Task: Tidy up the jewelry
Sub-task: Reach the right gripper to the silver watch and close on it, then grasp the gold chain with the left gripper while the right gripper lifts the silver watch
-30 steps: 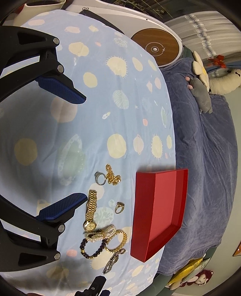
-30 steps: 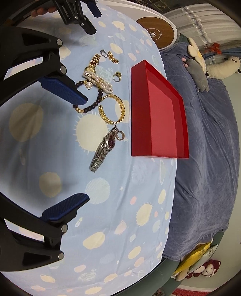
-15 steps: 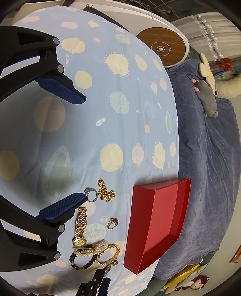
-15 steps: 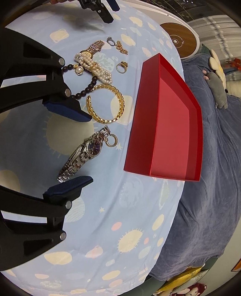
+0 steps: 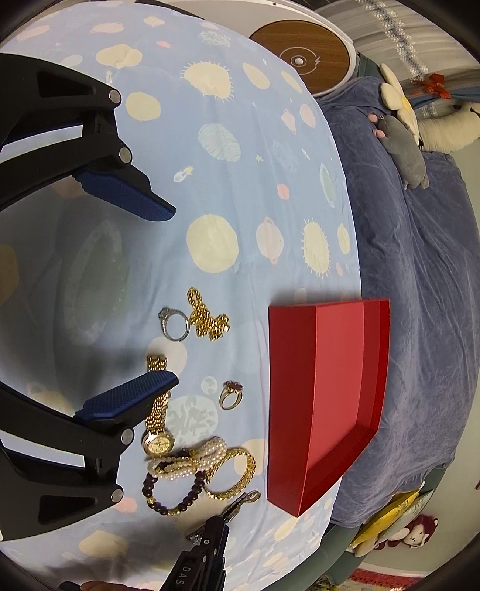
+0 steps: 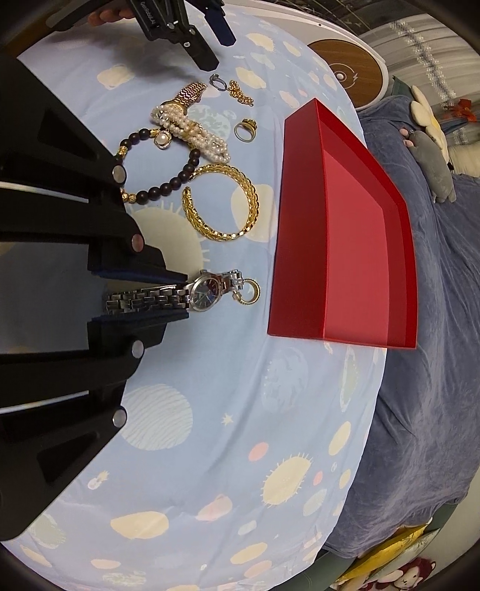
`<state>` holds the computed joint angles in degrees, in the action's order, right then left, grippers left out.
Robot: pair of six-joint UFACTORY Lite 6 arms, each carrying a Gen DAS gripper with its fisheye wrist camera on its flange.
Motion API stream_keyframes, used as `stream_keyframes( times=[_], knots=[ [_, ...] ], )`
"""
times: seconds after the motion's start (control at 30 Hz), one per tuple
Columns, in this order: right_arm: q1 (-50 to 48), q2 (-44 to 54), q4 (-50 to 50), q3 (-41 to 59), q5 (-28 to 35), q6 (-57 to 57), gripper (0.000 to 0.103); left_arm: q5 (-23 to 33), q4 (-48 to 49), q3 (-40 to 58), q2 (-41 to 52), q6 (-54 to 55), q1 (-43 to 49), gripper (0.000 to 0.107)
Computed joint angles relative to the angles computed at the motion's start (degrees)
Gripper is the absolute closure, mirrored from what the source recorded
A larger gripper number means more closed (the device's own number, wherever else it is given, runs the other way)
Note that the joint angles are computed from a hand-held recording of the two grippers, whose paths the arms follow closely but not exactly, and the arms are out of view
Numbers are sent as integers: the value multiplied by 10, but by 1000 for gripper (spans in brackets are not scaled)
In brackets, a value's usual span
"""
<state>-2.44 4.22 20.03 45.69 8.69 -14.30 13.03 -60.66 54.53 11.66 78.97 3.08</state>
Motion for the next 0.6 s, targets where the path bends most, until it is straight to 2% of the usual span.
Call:
stream_keyframes(
  times=[0.17, 0.33, 0.5, 0.6],
  knots=[
    [0, -38, -18, -31, -7, 48, 91, 1, -12, -28, -17, 15, -17, 27],
    [14, -64, -178, -43, -3, 220, 91, -10, 29, -6, -1, -44, -8, 27],
    [14, -73, -154, -43, 4, 199, 91, -10, 113, 48, 42, -148, 8, 30],
    [13, -79, -133, -46, 7, 180, 92, -29, 161, 61, 58, -196, -6, 33]
  ],
)
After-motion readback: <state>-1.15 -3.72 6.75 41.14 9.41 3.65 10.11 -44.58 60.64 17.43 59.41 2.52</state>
